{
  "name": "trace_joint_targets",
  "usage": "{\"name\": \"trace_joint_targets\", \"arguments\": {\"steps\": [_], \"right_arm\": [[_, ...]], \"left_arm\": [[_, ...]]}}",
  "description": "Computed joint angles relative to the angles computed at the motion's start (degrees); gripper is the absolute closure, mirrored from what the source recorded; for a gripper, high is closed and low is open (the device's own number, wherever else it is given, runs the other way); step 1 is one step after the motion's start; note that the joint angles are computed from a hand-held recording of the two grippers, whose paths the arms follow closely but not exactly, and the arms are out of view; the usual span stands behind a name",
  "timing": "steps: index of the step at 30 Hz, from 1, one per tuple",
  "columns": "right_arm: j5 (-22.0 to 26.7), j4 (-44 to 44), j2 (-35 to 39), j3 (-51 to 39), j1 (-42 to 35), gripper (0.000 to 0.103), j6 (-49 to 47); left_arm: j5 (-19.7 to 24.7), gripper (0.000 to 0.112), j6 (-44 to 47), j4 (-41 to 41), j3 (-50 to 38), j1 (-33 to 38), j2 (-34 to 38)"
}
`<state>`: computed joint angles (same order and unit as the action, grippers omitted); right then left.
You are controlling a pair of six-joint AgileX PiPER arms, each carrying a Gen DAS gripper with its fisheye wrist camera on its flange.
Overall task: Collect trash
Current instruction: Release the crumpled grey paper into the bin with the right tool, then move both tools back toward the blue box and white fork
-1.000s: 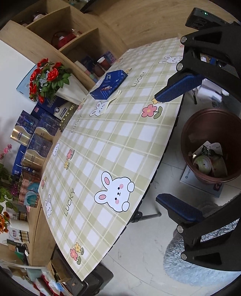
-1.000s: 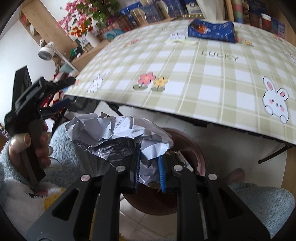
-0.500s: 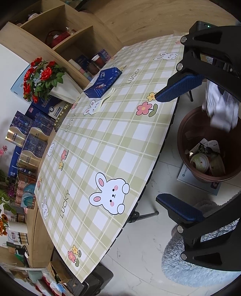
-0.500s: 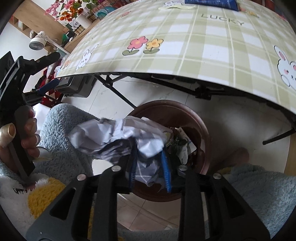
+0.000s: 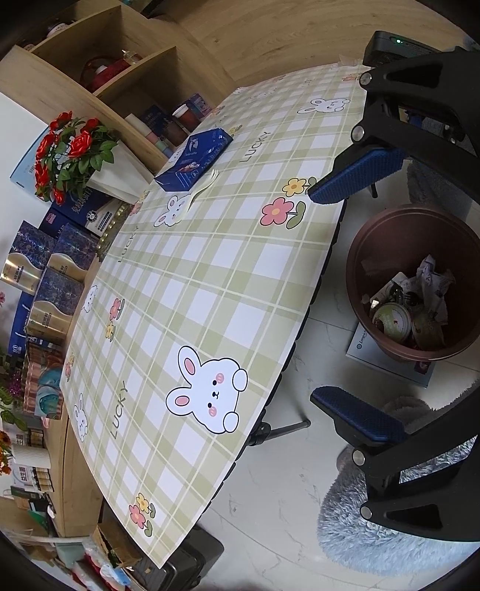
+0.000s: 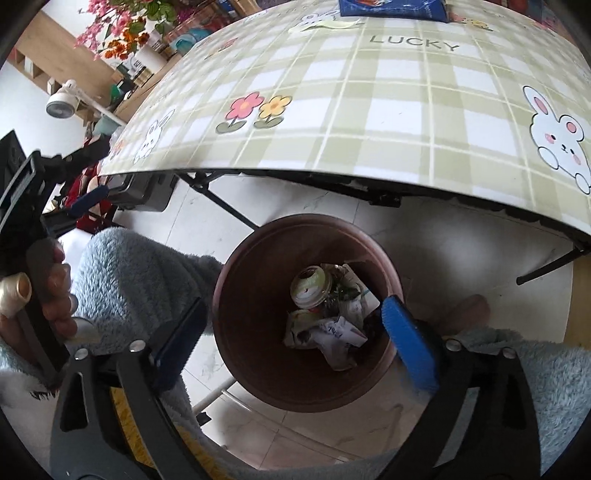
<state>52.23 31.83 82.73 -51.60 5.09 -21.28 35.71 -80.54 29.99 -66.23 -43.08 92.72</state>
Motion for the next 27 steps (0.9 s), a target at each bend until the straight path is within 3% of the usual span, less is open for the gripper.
{"name": "trace_joint_targets", "arguments": {"steps": [9,16,22,25,27], "right_arm": [[-4.84,-9.99,-0.64,-3.38,1.1,0.006,6.56],[-5.53,-12.51,1.82,-8.92,-2.95,0.006,7.63],[-6.56,-13.26,5.44,-15.23,-6.94,0.006,8.28],[-6.88,-12.1,7.69,-17.99,-8.72,0.006,7.38],[-7.23,-11.98,9.65,-20.22,-9.58,0.006,7.38]], "left_arm": [[-0.49,0.015,4.52,-2.25,-2.59,0.54,1.98],[3.15,0.016,18.08,-2.09,-13.12,1.06,7.29],[3.58,0.019,39.34,-19.58,-27.77,6.04,16.3],[6.43,0.037,47.78,-33.62,-39.29,9.72,24.45],[9.28,0.05,47.89,-37.19,-47.36,10.87,29.93]]}}
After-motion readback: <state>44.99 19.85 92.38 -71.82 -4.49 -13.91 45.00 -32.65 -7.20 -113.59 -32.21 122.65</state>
